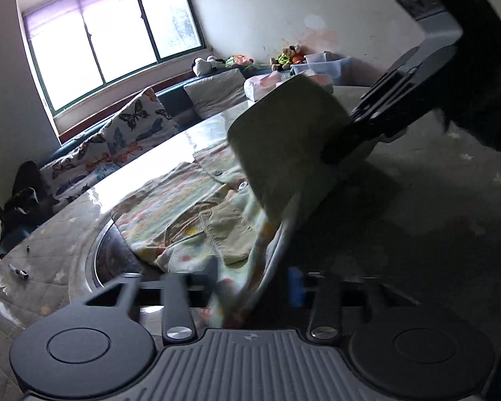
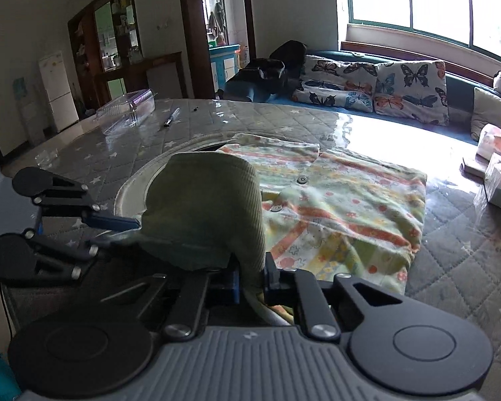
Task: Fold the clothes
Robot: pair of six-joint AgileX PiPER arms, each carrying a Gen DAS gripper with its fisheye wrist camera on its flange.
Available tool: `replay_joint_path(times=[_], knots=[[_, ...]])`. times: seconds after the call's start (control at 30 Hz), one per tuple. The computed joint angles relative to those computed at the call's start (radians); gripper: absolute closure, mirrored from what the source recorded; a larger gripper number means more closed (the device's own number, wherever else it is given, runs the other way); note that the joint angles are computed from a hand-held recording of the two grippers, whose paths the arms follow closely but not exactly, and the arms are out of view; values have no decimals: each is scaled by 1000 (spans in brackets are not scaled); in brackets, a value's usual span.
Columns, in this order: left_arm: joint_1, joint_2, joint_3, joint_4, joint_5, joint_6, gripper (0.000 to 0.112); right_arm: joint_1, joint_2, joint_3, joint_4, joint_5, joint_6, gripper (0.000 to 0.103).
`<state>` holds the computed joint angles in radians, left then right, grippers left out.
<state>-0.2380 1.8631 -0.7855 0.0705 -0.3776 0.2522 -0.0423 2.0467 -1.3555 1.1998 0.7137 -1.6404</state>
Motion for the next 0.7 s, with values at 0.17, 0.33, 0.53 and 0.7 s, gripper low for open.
replay_joint_path(times=[0.17, 0.33, 0.53, 0.7], knots=[[25, -48, 15, 163, 26, -176, 107, -29, -55, 67, 39, 29, -71, 94], [38, -181, 81, 469, 79, -501, 107, -100, -162, 138, -16, 151, -79, 94], [28, -345, 158, 894, 123, -946, 107, -164, -278, 210, -73, 251, -94, 95], [61, -332, 85, 996, 113, -1063, 107, -128, -238, 98, -72, 222, -37, 95]])
